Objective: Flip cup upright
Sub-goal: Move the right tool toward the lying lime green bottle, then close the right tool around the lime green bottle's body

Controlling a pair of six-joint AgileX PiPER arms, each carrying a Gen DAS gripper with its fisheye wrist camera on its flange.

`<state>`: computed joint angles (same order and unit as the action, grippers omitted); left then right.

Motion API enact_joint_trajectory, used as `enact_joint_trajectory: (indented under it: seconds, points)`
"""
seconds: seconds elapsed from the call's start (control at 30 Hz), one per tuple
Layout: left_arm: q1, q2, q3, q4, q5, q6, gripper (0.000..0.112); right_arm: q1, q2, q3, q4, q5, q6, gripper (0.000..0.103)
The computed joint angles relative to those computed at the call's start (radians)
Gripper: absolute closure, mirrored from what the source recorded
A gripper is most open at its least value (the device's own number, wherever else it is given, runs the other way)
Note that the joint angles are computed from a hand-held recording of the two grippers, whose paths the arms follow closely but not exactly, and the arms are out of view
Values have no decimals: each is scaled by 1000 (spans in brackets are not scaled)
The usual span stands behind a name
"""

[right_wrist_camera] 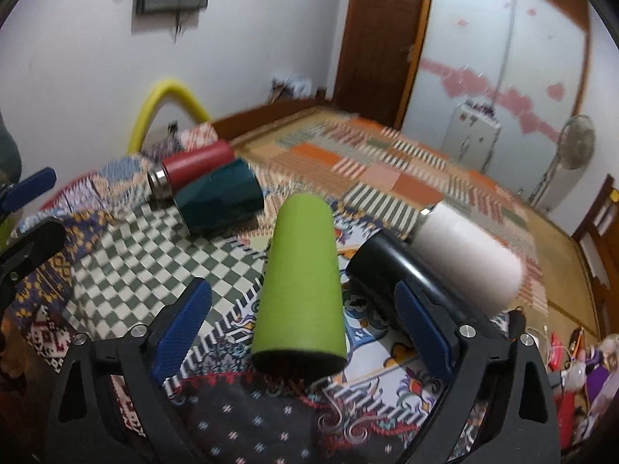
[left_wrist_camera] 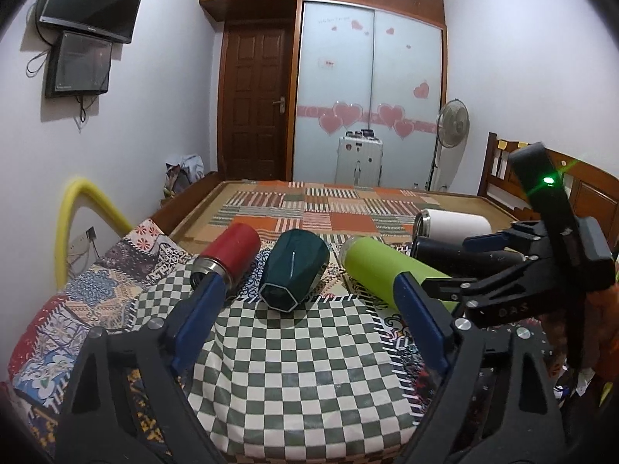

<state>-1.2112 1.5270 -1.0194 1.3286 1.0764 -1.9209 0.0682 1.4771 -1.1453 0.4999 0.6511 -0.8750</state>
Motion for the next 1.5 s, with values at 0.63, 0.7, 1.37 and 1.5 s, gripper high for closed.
enact_joint_trajectory:
  seconds: [0.63, 0.7, 1.37, 1.5]
  points:
    - [48, 49, 22, 50, -81, -27, 23, 80, 371, -476, -290, 426, 228, 32]
    - [50, 49, 31, 58, -87, -38, 23, 95, 395, -512, -320, 458, 244, 33]
    - [41, 25, 83, 65, -71, -117, 23, 120, 348, -460, -356, 465, 284, 41]
    - [25, 20, 75, 60, -55, -110, 23, 109, 294, -413, -349, 463, 276, 41]
